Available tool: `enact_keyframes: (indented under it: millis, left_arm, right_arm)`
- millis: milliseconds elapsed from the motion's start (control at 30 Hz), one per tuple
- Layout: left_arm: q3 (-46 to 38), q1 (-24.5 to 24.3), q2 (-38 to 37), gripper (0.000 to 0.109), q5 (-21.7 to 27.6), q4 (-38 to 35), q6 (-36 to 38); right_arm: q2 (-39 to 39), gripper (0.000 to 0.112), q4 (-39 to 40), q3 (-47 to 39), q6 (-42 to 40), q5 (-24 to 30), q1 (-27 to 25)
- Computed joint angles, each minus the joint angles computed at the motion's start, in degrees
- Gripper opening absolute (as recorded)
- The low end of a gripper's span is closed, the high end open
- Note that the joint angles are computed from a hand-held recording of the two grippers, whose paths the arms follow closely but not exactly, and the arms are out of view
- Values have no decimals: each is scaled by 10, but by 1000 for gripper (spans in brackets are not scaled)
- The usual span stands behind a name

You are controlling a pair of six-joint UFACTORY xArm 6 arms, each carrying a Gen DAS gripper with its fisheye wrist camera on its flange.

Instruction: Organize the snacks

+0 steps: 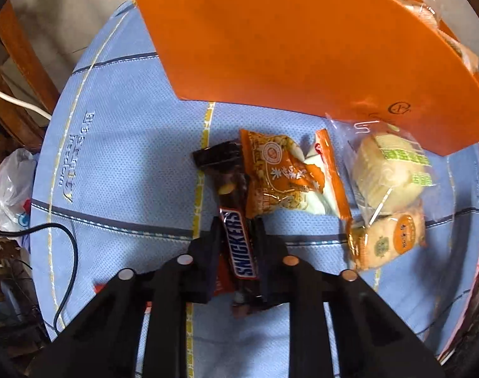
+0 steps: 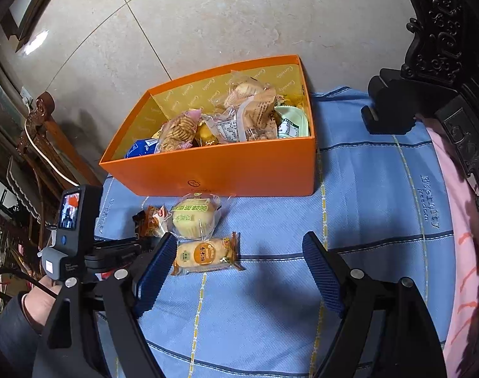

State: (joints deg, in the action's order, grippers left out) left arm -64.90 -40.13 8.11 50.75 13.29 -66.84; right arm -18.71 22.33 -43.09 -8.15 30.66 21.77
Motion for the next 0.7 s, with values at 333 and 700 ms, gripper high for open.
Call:
enact_keyframes:
  millis: [333, 700]
  left_arm:
    - [-4, -33, -110, 16, 31, 132, -46]
    - [-236, 54, 55, 70, 22, 110, 65]
  right_arm:
    - [4, 83, 20, -9, -19, -2, 5]
    - [12, 83, 26, -26, -21, -3, 5]
